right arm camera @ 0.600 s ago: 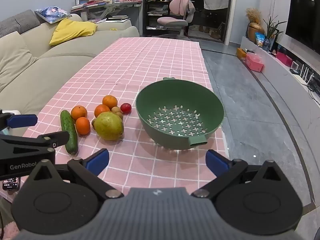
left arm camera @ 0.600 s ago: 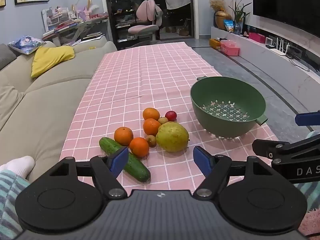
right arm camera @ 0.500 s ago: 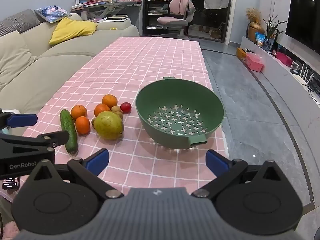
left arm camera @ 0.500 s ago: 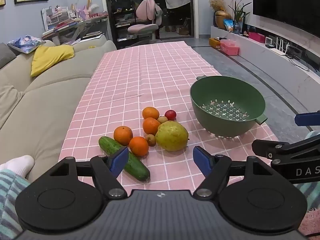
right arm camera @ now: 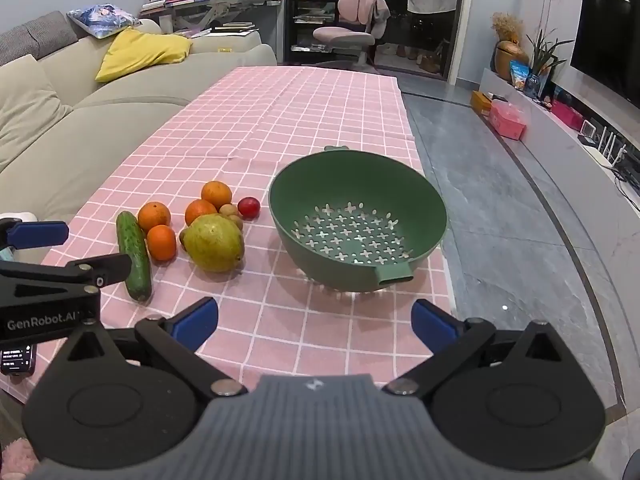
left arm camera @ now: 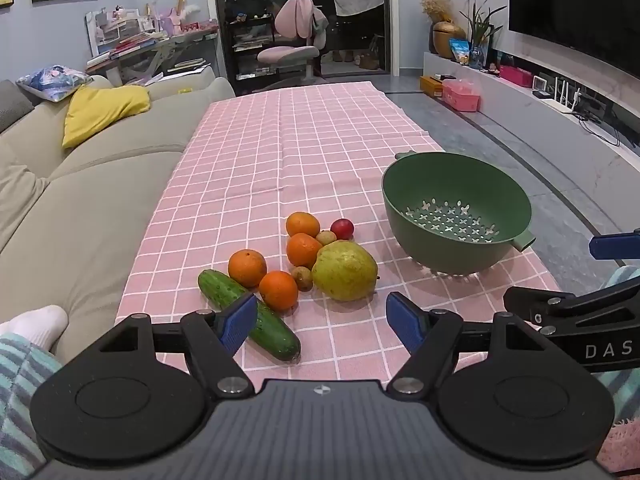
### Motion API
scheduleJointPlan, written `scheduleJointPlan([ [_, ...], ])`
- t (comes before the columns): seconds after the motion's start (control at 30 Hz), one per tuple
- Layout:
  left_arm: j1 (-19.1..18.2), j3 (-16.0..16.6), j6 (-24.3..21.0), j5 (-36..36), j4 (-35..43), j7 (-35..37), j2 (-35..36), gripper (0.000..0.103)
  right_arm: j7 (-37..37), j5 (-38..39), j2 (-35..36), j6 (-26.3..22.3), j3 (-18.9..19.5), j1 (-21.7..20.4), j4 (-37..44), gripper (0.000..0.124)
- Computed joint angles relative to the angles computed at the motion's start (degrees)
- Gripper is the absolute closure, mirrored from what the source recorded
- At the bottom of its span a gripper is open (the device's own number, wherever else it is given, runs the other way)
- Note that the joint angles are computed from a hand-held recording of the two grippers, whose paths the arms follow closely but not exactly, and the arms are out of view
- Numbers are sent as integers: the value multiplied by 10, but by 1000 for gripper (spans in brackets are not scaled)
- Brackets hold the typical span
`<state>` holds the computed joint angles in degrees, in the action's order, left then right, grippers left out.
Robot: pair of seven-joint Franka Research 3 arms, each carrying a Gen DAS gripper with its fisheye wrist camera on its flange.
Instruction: Organize fruits
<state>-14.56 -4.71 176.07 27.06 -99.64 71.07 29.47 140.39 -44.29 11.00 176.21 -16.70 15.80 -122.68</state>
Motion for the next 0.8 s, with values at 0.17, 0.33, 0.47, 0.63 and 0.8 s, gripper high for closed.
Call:
scheduleJointPlan([
  [0.17, 1, -1, -2, -2, 1, -1, 1, 17, -10, 14, -2, -11, 10, -7, -1, 25],
  [0.33, 1, 0, -2, -3, 0, -1, 0, 17, -21, 24, -5, -18, 18, -14, -2, 25],
  [0.47, 1, 0, -1, -2, 0, -1, 0, 17, -31, 35, -3, -25, 25, -18, 2, 25],
  [0.63, 1, 0, -2, -3, -1, -2, -1, 17, -38, 43, -3, -30, 28, -19, 2, 25],
  [0.8, 2, -1, -4, -4, -2, -3, -2, 17, -43, 49, -5, -33, 31, -21, 1, 25],
])
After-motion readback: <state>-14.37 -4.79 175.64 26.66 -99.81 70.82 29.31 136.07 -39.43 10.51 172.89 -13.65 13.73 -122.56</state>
